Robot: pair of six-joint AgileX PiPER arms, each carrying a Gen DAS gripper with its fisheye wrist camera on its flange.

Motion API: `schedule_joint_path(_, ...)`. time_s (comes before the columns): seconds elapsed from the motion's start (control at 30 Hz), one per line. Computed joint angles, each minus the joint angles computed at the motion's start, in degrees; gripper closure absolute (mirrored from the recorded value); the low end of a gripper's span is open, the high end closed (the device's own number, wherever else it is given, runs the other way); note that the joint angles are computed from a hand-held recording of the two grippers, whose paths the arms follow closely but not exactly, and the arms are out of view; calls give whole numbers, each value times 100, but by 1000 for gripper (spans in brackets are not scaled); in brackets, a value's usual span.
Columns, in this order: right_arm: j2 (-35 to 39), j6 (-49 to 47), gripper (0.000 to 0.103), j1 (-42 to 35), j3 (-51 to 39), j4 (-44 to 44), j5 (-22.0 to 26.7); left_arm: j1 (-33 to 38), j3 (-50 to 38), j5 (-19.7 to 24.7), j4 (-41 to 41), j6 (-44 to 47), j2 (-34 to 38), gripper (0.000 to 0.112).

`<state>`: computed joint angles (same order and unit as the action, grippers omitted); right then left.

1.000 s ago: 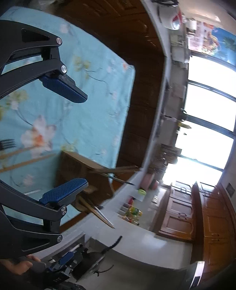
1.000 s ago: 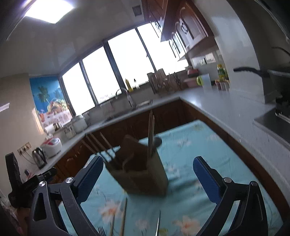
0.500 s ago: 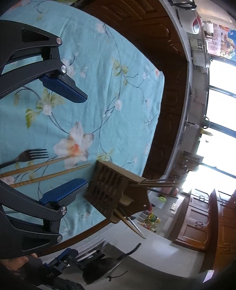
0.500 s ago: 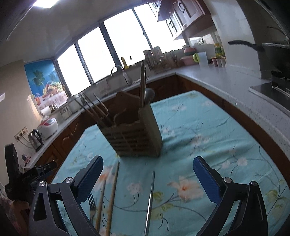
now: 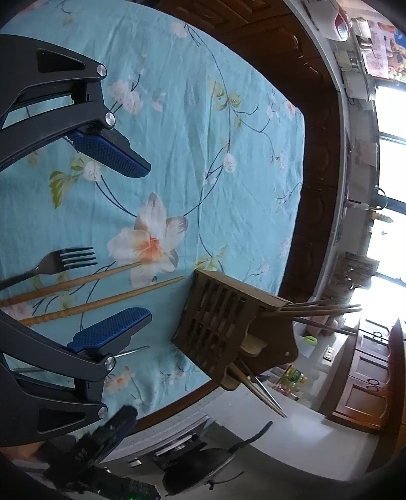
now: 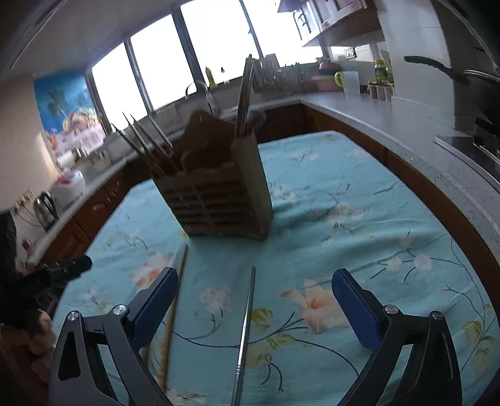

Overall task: Organize utensils
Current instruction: 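Move both tools back toward the last chopsticks beside the fork, then close the left tool on a bamboo chopstick while the right tool grasps a metal chopstick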

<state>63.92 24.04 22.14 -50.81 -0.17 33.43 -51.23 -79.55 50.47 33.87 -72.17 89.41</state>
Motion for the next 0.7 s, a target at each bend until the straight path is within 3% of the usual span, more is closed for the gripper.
schedule_joint_path(0.07,174,-15,25,72,-35,-45,40,68,-72,12,-123,142,82,25)
schedule_joint_path(0.27,1019,-414,62,119,-279,210,128,305,-442,-58,-594,740,405,35)
schedule_joint_path(0.5,1692,-1036,75,48,-485,489,115,648,-1601,186,-1551,1953,1334,40)
schedule_joint_path(0.57,1723,-848,90,135,-518,114,180,702,-2145,420,-1781,2279,1748,46)
schedule_joint_path(0.7,1569,-1716,96,-359,-339,893,182,705,-3257,986,-1917,2784,2586,54)
